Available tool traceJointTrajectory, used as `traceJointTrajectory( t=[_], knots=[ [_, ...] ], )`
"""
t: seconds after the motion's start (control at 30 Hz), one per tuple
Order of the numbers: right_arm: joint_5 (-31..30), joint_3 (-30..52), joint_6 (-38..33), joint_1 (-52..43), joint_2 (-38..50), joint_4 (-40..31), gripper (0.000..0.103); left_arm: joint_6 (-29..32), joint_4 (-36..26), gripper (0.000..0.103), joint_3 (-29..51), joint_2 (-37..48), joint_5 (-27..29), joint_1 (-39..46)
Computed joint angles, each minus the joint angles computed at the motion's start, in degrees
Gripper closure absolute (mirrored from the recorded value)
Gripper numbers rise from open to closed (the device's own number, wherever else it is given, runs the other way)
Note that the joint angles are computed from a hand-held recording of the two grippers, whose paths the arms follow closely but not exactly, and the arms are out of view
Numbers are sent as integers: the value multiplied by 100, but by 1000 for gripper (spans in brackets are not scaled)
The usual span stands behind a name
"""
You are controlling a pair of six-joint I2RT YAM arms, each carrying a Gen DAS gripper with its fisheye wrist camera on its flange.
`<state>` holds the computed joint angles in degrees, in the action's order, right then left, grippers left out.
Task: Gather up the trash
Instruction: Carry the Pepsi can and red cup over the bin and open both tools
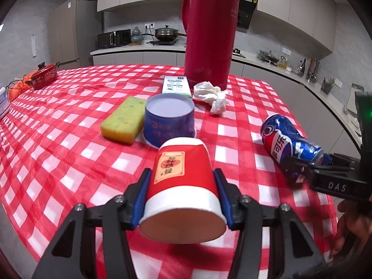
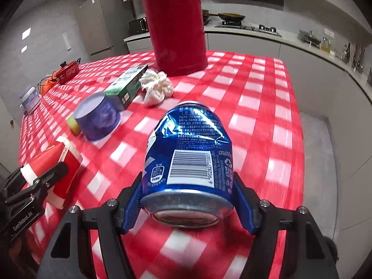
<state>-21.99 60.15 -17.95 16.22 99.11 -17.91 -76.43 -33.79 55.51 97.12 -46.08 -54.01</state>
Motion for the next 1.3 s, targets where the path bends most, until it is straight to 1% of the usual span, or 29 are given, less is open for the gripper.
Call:
traceJointTrajectory(
  t=[0.1, 0.17, 0.2, 0.23, 0.27, 0.3, 0.33, 0.37, 0.57, 0.67, 0.77, 1.0, 1.3],
  knots=[
    [-178, -58, -52, -85, -4, -27, 31, -154, -164, 50, 127, 100, -20, -109],
    [-67, -59, -56, -52, -1, 8, 30, -230, -232, 50, 172, 144, -23, -163],
    [111, 29, -27, 14, 97, 12, 25, -241, -259, 50, 204, 170, -12, -172],
    [347, 172, 41, 94, 256, -29, 12, -240, -259, 50, 214, 176, 6, -168],
    [362, 282, 53, 98, 362, -86, 12, -242, -274, 50, 232, 185, 17, -161],
    [143, 425, 76, 41, 493, -177, 17, -257, -297, 50, 253, 201, 25, -170],
    [-30, 533, 107, -13, 576, -267, 32, -242, -297, 50, 270, 217, 41, -165],
    [-54, 574, 110, -31, 593, -327, 33, -223, -318, 50, 301, 238, 43, -162],
    [-291, -37, -124, -237, -90, -98, 33, -168, -451, 50, 526, 281, -62, -272],
    [-476, -129, -192, -503, -357, -227, 33, -88, -525, 50, 762, 353, -137, -353],
    [-584, -211, -399, -840, -625, -416, 33, 54, -662, 50, 1167, 538, -219, -469],
    [-982, -198, -1220, -2029, -1017, -1033, 33, 395, -864, 50, 2379, 1294, -299, -750],
    [-1542, 400, -2428, -3705, -749, -1931, 33, 963, -1074, 50, 4336, 2564, -247, -1023]
  ],
)
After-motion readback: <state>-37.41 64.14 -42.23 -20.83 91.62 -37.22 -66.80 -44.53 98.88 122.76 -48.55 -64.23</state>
